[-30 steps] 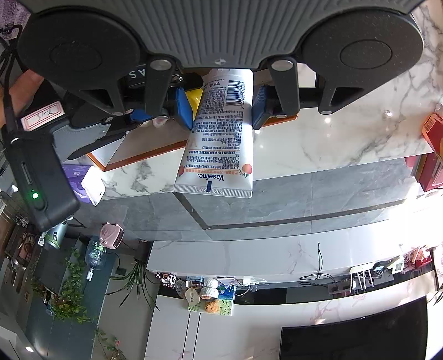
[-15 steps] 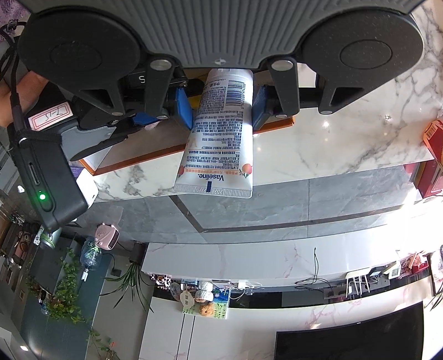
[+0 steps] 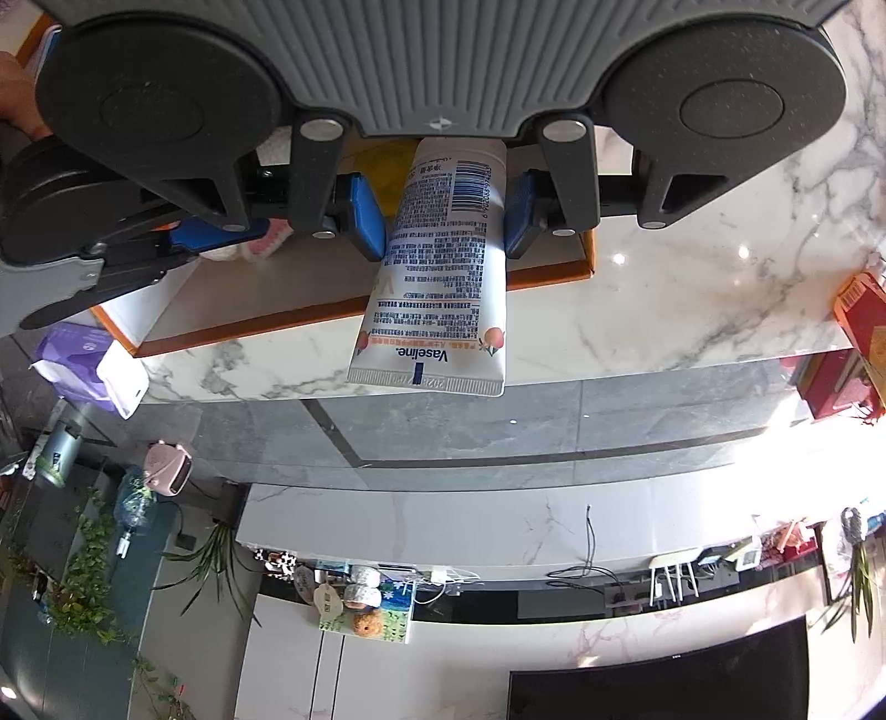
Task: Organize objects
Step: 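Lower the tube and tape measure into the box and open both tools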
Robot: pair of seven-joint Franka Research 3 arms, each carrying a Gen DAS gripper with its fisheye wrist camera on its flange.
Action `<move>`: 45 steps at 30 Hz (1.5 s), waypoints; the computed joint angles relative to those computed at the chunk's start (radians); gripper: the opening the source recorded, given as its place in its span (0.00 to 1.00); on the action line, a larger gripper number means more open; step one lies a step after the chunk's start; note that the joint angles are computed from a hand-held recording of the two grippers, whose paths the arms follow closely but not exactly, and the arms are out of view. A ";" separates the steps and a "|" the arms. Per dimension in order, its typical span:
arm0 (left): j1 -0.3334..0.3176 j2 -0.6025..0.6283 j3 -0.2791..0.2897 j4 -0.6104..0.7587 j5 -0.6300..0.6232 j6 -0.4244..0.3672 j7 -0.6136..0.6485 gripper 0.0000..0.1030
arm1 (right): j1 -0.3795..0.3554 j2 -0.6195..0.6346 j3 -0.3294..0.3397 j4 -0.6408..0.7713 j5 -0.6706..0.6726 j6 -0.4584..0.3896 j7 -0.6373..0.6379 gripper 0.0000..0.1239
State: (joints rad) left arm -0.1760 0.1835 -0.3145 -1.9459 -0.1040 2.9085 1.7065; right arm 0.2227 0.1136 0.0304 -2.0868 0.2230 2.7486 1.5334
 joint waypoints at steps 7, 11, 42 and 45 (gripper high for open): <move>-0.037 0.024 0.050 0.021 0.151 -0.026 -0.130 0.53 | 0.001 -0.004 0.003 -0.011 0.011 0.008 -0.012 0.34; -0.052 0.025 0.068 0.022 0.227 -0.011 -0.161 0.52 | -0.002 -0.008 0.004 -0.014 0.027 0.008 -0.026 0.34; -0.008 -0.107 0.011 -0.086 0.088 -0.043 0.196 0.46 | 0.008 -0.099 0.013 -0.095 0.034 0.023 -0.013 0.37; -0.028 -0.160 0.022 -0.116 -0.032 -0.062 0.257 0.50 | 0.012 -0.163 0.021 -0.149 -0.005 0.055 0.022 0.42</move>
